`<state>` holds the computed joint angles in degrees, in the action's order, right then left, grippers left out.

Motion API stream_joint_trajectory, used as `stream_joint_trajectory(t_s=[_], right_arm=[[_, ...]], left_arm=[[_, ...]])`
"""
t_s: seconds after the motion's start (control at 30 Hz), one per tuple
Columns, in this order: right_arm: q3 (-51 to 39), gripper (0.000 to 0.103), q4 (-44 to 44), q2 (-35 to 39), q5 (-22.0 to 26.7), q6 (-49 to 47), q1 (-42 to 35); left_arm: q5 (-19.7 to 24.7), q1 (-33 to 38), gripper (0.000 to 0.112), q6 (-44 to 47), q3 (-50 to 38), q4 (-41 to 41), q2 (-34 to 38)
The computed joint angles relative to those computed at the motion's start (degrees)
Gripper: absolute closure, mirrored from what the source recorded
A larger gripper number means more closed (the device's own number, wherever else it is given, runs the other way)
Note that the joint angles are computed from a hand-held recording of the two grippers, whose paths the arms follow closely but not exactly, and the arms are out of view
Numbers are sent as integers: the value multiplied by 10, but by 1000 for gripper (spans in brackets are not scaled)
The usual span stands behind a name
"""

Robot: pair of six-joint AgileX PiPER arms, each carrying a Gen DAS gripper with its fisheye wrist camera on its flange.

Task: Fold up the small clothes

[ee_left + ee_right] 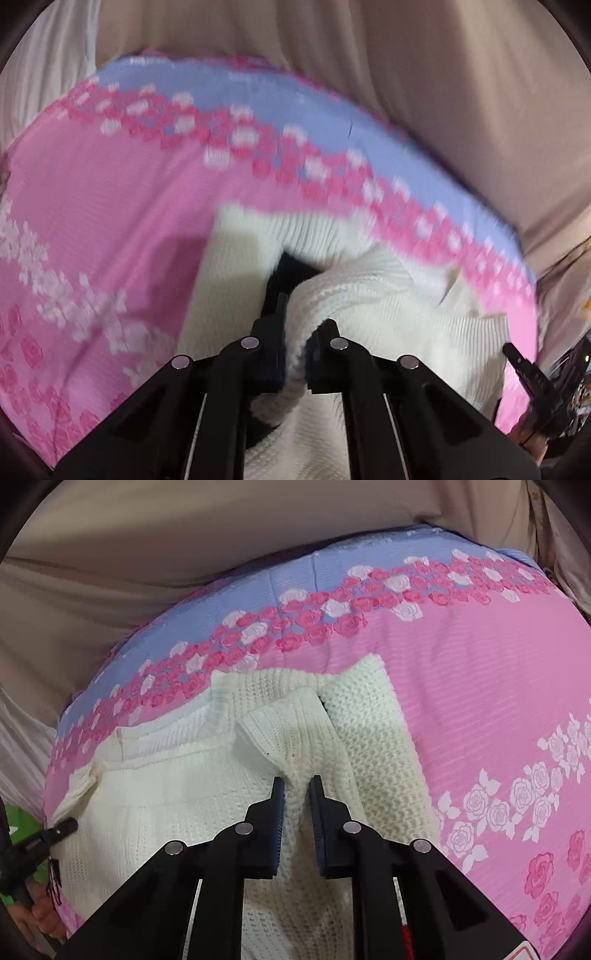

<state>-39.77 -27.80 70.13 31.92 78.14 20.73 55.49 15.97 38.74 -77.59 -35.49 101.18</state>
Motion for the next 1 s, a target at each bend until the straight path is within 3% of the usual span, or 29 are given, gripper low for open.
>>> stream_joint_trajectory(t_s=[0.03,0.13,0.2,0.33,0.5,0.6,0.7,0.8,0.9,1.0], right_arm=[[-10,99,-34,-23,14,30,11],[-52,100,-121,-66,72,83,33],[-69,100,-127,-43,93,43,14],[-47,100,28,51,6,-117,-107],[-70,99,15,81,2,-121,-92],[-69,90,66,94,-11,-176,-95],[-59,66,46,96,-5,-138,-78],[-59,60,95,117,-15,-174,-92],[-79,94,110,126,-11,-206,-89],[-92,95,-4,70,7,-94,-59]], left_arm=[[4,0,106,-6,-17,-1,0],[-15,-11,106,-46,-55,15,8],[-29,-41,106,-98,-83,73,56],[-70,-94,106,-182,-87,183,122],[-111,-110,104,-188,-56,205,114],[-110,-108,103,-179,-50,203,109],[-117,-109,103,-176,-40,205,102],[-126,-106,103,-175,-34,200,101],[-141,-103,103,-181,-24,198,87],[-141,-100,103,-191,-33,206,88]])
